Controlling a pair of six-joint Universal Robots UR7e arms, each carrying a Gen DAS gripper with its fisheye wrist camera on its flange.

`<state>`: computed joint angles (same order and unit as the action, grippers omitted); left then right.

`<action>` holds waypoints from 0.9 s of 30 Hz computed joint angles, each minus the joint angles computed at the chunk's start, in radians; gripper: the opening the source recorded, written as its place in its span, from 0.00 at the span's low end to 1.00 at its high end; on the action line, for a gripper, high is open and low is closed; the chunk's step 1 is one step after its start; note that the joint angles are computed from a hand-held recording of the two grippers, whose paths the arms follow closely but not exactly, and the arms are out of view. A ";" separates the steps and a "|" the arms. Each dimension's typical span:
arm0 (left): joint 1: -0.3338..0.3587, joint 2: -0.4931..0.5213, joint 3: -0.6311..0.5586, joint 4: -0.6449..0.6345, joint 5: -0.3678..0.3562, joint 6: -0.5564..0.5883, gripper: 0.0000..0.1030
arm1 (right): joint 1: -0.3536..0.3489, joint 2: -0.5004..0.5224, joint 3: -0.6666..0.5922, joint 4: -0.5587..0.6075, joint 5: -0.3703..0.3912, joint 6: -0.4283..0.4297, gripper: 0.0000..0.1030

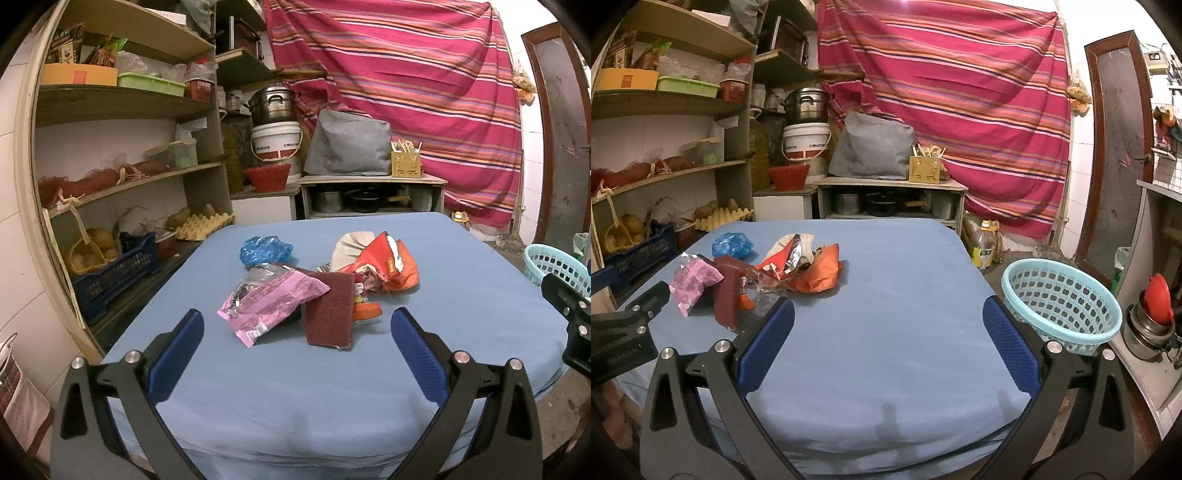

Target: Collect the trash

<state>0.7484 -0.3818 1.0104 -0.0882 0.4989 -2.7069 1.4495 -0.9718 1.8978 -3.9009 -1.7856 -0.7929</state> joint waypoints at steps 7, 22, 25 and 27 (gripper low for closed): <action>0.000 0.000 0.000 0.000 0.000 0.000 0.96 | -0.002 0.003 -0.002 -0.001 0.005 -0.002 0.96; 0.000 0.001 -0.002 0.003 0.000 -0.002 0.96 | -0.002 0.003 0.000 -0.006 0.006 -0.003 0.96; 0.000 0.001 -0.001 -0.002 -0.002 0.004 0.96 | -0.002 0.004 -0.001 -0.008 0.006 -0.003 0.96; 0.000 0.000 -0.001 0.003 0.001 -0.001 0.96 | -0.003 0.005 -0.003 -0.009 0.008 -0.003 0.96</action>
